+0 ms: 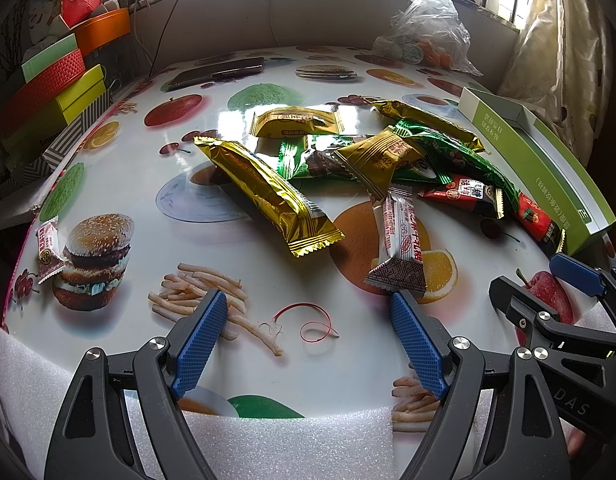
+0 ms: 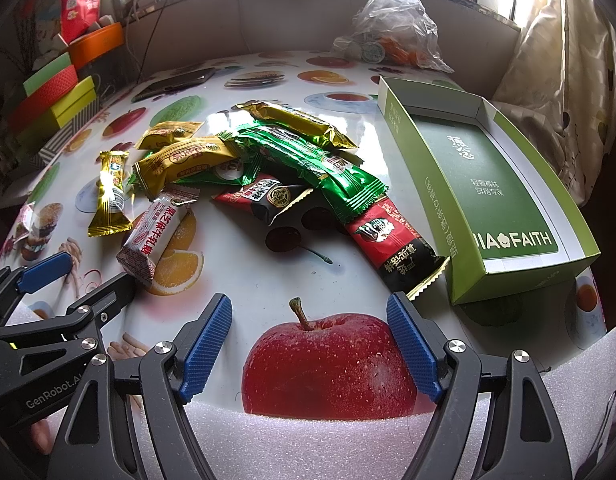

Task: Organize snacks

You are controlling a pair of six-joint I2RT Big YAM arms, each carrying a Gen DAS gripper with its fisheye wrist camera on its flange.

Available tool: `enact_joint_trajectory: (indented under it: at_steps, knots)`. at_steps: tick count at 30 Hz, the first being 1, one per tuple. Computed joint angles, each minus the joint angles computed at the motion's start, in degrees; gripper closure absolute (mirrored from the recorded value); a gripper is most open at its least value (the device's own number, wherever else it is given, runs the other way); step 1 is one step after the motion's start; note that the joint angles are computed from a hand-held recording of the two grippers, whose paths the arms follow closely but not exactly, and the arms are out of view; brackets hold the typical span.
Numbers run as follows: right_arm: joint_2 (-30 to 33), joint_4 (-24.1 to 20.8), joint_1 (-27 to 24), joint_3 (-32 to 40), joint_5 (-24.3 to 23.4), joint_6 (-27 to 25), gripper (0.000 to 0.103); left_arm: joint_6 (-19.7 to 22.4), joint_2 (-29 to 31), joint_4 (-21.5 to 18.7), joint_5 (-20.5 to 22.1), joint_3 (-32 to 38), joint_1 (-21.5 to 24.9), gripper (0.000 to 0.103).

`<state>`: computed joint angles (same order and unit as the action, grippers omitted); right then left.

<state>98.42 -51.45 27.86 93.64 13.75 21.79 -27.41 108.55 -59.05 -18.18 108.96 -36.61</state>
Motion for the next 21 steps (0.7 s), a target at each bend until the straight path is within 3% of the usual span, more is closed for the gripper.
enact_joint_trajectory:
  at_steps: [13, 18, 21]
  knots:
    - [0.0, 0.2, 0.0, 0.0, -1.3, 0.7, 0.022, 0.6, -0.4, -0.4, 1.4, -0.3, 0.2, 0.019]
    - [0.2, 1.1, 0.8, 1.3, -3.0, -0.9, 0.023, -1.5, -2.7, -1.1, 4.3, -2.6, 2.3, 0.019]
    - [0.7, 1.8, 1.3, 2.9, -4.2, -2.9, 0.023, -3.1, -4.2, -1.3, 3.3, -3.8, 3.3, 0.019]
